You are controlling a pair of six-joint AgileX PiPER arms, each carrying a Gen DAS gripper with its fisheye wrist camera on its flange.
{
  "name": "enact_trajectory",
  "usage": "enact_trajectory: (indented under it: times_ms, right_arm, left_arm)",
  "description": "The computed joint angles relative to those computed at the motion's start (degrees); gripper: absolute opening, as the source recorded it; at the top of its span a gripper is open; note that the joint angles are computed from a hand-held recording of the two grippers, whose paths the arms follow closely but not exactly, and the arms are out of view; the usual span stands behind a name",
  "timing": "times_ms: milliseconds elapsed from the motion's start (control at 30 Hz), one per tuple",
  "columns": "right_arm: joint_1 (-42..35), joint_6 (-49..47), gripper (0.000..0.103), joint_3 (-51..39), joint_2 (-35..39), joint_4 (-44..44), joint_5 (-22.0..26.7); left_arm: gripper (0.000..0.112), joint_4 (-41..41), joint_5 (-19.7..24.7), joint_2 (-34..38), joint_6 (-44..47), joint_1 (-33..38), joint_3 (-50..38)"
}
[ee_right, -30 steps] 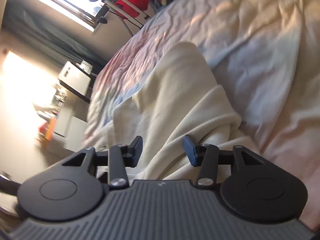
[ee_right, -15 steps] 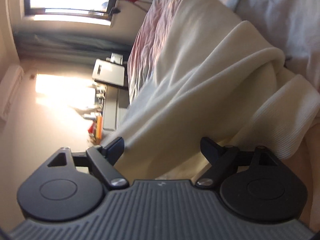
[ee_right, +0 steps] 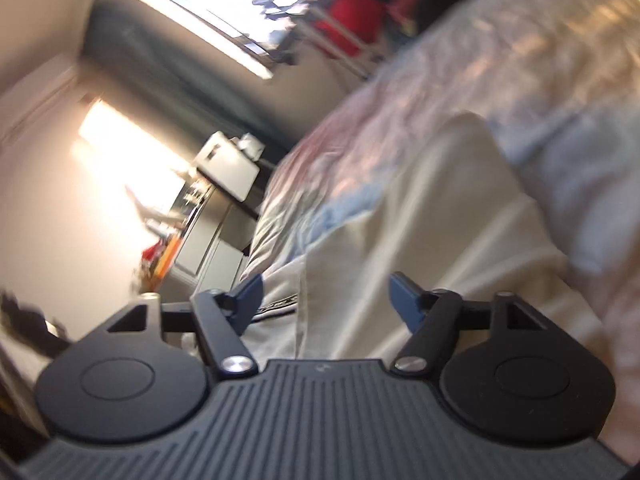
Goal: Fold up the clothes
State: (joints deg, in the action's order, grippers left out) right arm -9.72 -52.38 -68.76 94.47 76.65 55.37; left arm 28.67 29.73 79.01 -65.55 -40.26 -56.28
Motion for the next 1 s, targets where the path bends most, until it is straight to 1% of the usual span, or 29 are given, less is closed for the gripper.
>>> enact_trajectory:
  times_ms: [33, 100, 133, 200, 333, 433, 467, 500, 567, 600, 633, 733, 767, 800, 833, 900, 1000]
  right_arm:
    - [2.75, -1.45, 0.066, -1.39, 0.69, -1.57, -2.49]
    - [8.38, -1.77, 0.044, -5.35, 3.27, -6.99, -8.44]
    - [10.43, -1.76, 0.043, -5.79, 3.84, -9.78, -11.38]
    - [14.40, 0.51, 0.043, -11.13, 8.14, -14.47, -13.96]
    - [18.99, 7.64, 0.043, -21.35, 16.38, -20.13, -13.04]
    - [22.82, 13.94, 0.046, -25.59, 19.16, -28.16, -15.08]
    - [23.35, 13.80, 0.052, -26.16, 19.54, -29.22, -15.44]
    - [23.52, 12.90, 0.061, -26.45, 19.76, -29.11, -15.54]
    - [23.57, 11.02, 0.073, -27.25, 20.47, -28.31, -14.93]
    - [23.65, 10.48, 0.076, -27.81, 20.98, -28.17, -14.35]
    - [24.20, 10.57, 0.076, -27.91, 21.15, -29.56, -14.88]
    - [27.11, 12.73, 0.075, -26.54, 20.64, -35.42, -20.35]
    - [27.91, 14.15, 0.066, -25.49, 20.06, -37.06, -22.58]
    - [28.73, 15.87, 0.054, -24.51, 19.52, -38.99, -24.78]
    - [29.56, 17.90, 0.051, -23.57, 19.02, -41.22, -26.93]
    - [31.24, 23.21, 0.013, -21.83, 18.13, -46.82, -31.07]
    - [31.62, 25.44, 0.013, -20.99, 16.36, -48.10, -34.66]
  left_arm:
    - [0.007, 1.96, 0.77, 0.22, -1.31, -0.89, -0.23]
    - [0.007, 5.41, 2.22, 0.61, -3.68, -2.53, -0.61]
    - [0.007, 6.57, 2.76, 0.81, -4.34, -3.12, -0.73]
    - [0.007, 8.08, 3.39, 1.13, -5.13, -3.91, -0.78]
    - [0.008, 9.92, 2.36, 0.65, -6.86, -3.90, 0.10]
    - [0.009, 9.02, 1.52, 1.14, -6.26, -3.07, -0.11]
    - [0.009, 8.52, 1.28, 1.39, -5.80, -2.81, -0.29]
    - [0.009, 8.47, 1.26, 1.54, -5.80, -2.84, -0.40]
    - [0.009, 8.86, 1.10, 1.94, -5.96, -2.96, -0.61]
    - [0.008, 8.83, 0.75, 2.23, -5.62, -2.81, -0.69]
    - [0.008, 8.63, 0.55, 2.56, -5.16, -2.61, -0.82]
    - [0.007, 8.57, 0.05, 2.93, -5.07, -2.01, -0.74]
    - [0.007, 8.61, -0.13, 3.03, -5.13, -1.81, -0.67]
    - [0.006, 8.81, -0.38, 2.98, -5.34, -1.66, -0.54]
    - [0.006, 9.94, -0.61, 2.70, -6.49, -1.77, -0.22]
    - [0.006, 13.83, -0.88, 1.96, -10.36, -2.39, 0.52]
    - [0.006, 21.22, 1.54, 1.88, -16.22, -4.46, 0.19]
